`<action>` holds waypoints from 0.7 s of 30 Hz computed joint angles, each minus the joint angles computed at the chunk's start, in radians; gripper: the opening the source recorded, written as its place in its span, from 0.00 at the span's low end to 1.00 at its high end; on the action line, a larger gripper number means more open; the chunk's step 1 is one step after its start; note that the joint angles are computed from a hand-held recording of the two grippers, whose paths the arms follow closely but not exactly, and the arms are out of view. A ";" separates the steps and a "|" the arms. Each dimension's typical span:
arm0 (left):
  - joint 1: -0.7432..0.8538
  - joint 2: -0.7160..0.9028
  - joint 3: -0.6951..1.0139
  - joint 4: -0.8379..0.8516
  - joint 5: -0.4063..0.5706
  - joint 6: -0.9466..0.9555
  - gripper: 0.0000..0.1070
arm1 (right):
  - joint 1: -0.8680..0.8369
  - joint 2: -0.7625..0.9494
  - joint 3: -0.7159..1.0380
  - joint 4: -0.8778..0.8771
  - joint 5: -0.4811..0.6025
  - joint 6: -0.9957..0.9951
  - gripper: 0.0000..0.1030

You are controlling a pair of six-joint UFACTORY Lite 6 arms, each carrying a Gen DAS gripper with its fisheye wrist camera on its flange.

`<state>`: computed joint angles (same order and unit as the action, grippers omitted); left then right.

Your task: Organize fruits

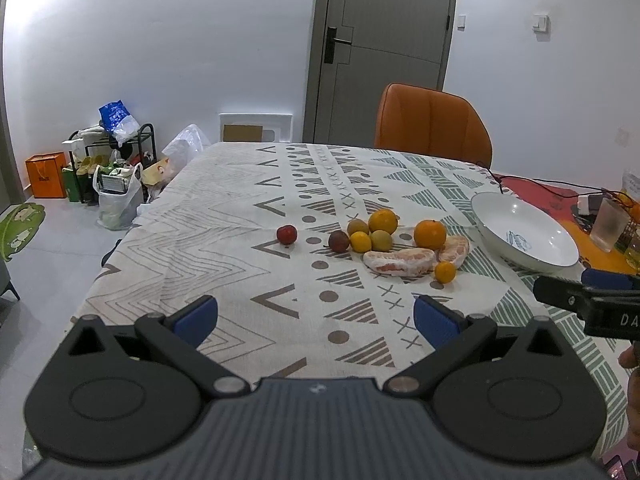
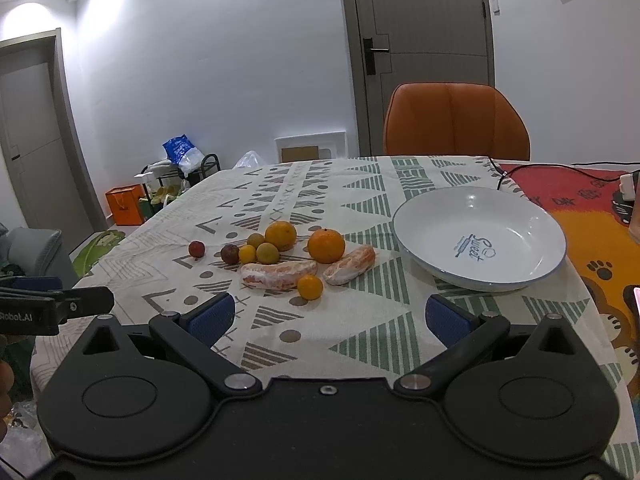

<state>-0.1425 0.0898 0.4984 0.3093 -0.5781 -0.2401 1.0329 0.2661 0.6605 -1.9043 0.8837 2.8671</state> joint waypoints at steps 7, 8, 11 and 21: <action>0.000 0.005 0.001 -0.002 -0.002 0.000 0.96 | 0.001 0.001 -0.001 0.001 0.000 0.006 1.00; 0.000 0.006 0.001 -0.002 -0.003 0.000 0.96 | 0.000 0.002 0.000 0.001 -0.001 0.006 1.00; -0.001 0.006 0.001 -0.005 -0.003 0.004 0.96 | -0.001 0.004 0.000 -0.001 -0.001 0.007 1.00; 0.001 0.009 -0.001 0.005 -0.010 -0.002 0.96 | -0.003 0.005 -0.003 -0.005 0.002 0.011 1.00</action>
<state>-0.1413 0.0987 0.4979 0.3148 -0.5881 -0.2421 1.0295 0.2716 0.6580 -1.9090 0.8859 2.8780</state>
